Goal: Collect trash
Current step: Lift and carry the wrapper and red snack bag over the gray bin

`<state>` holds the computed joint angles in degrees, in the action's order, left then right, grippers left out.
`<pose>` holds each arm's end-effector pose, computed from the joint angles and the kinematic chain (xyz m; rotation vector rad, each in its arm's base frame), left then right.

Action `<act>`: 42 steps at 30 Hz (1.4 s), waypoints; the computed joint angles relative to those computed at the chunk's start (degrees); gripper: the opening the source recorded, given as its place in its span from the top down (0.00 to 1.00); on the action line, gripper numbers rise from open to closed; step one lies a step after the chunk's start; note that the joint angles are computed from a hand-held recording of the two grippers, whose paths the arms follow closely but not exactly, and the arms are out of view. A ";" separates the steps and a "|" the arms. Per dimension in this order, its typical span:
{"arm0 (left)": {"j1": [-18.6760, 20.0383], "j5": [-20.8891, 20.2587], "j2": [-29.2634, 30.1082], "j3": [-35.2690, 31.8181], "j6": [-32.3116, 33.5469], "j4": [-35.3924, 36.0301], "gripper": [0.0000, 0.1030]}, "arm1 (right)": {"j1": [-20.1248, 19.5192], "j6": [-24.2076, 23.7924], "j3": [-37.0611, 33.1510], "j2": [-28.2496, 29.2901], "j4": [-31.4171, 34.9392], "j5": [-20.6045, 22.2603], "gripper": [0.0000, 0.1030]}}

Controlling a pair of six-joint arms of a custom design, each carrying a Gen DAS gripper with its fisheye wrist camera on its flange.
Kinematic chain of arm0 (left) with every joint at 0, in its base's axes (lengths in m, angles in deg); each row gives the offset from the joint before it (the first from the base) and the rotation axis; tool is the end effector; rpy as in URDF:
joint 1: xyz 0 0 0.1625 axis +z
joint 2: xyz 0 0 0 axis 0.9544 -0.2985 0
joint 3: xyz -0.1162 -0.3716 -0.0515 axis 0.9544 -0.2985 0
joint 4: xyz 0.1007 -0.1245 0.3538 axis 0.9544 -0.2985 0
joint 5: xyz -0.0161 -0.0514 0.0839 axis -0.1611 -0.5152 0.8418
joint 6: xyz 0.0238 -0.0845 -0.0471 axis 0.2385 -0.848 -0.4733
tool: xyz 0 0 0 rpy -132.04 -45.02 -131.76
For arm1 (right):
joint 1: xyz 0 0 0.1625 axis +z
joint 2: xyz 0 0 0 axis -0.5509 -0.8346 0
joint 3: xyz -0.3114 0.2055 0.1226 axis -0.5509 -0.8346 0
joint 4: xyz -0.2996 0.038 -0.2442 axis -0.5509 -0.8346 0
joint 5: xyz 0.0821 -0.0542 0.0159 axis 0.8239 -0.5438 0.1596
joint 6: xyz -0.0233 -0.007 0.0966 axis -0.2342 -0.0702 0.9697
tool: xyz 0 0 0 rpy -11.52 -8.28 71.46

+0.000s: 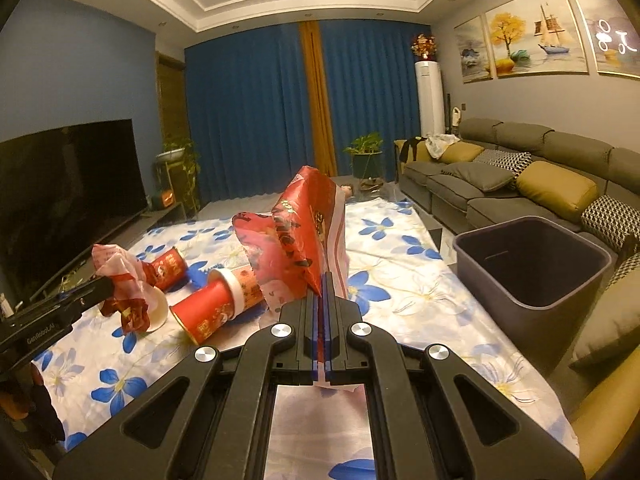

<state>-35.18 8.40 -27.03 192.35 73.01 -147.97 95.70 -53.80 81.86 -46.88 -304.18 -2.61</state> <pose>-0.2805 -0.4585 -0.0680 0.9127 2.4364 -1.2184 -0.0378 -0.3890 0.2443 0.3465 -1.9869 1.4790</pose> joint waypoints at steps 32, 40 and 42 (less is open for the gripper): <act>-2.92 -4.56 7.60 -14.76 5.65 8.70 0.82 | -7.82 4.60 1.25 -6.83 -2.20 6.83 0.97; -3.88 -5.97 10.39 -20.38 7.08 12.35 0.82 | -8.59 5.28 -0.15 -7.94 -2.31 6.70 0.97; -4.24 -6.48 11.05 -21.78 7.30 13.24 0.82 | -8.98 5.72 -0.58 -8.24 -2.66 6.63 0.97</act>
